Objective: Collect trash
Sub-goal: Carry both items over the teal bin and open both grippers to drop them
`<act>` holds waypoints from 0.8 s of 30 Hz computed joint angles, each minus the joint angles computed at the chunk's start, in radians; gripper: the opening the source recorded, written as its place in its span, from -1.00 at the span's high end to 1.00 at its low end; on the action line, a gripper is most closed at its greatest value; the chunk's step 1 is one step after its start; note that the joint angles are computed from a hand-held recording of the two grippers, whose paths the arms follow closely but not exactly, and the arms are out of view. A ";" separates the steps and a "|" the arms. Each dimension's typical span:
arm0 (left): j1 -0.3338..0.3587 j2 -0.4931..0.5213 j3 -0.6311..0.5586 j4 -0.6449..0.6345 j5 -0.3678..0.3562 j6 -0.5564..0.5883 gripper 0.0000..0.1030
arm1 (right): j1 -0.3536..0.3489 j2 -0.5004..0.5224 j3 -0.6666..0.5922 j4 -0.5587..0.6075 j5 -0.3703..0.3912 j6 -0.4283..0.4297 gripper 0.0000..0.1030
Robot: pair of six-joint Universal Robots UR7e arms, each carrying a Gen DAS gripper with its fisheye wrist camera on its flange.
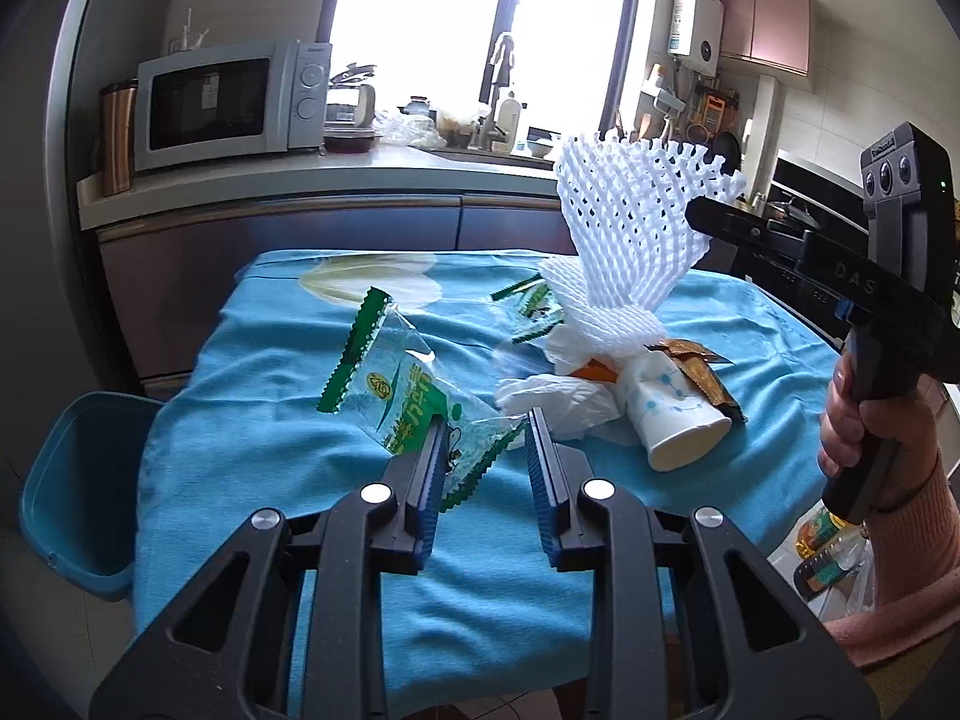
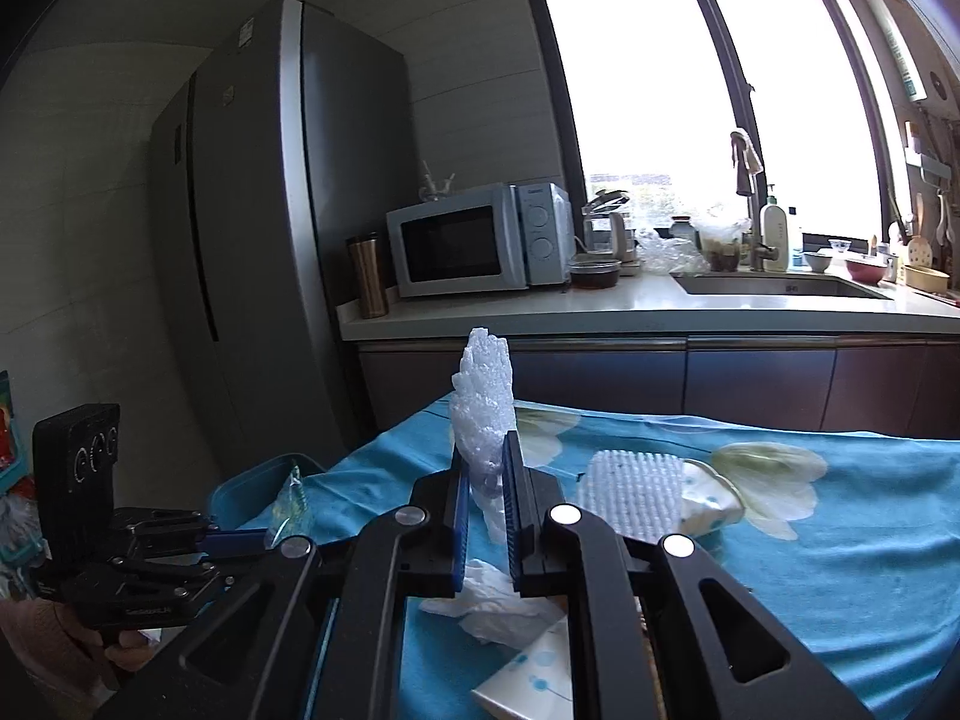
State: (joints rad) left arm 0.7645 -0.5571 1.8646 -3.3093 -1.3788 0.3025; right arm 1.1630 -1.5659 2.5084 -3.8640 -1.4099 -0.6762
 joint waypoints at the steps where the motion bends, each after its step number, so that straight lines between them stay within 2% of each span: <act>1: 0.004 -0.008 0.002 -0.005 0.018 0.002 0.48 | 0.013 0.011 -0.010 0.027 0.011 -0.002 0.82; 9: 0.072 -0.074 -0.008 -0.012 0.144 0.011 0.48 | 0.150 0.185 -0.130 0.162 -0.002 -0.021 0.82; 15: 0.148 -0.090 -0.070 0.023 0.227 0.012 0.48 | 0.226 0.311 -0.255 0.264 -0.011 0.003 0.82; 24: 0.237 -0.045 -0.196 0.101 0.281 0.028 0.47 | 0.301 0.469 -0.441 0.433 -0.062 0.030 0.82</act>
State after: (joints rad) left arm 1.0016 -0.6021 1.6687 -3.2081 -1.0981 0.3307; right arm 1.4643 -1.0973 2.0672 -3.4306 -1.4722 -0.6460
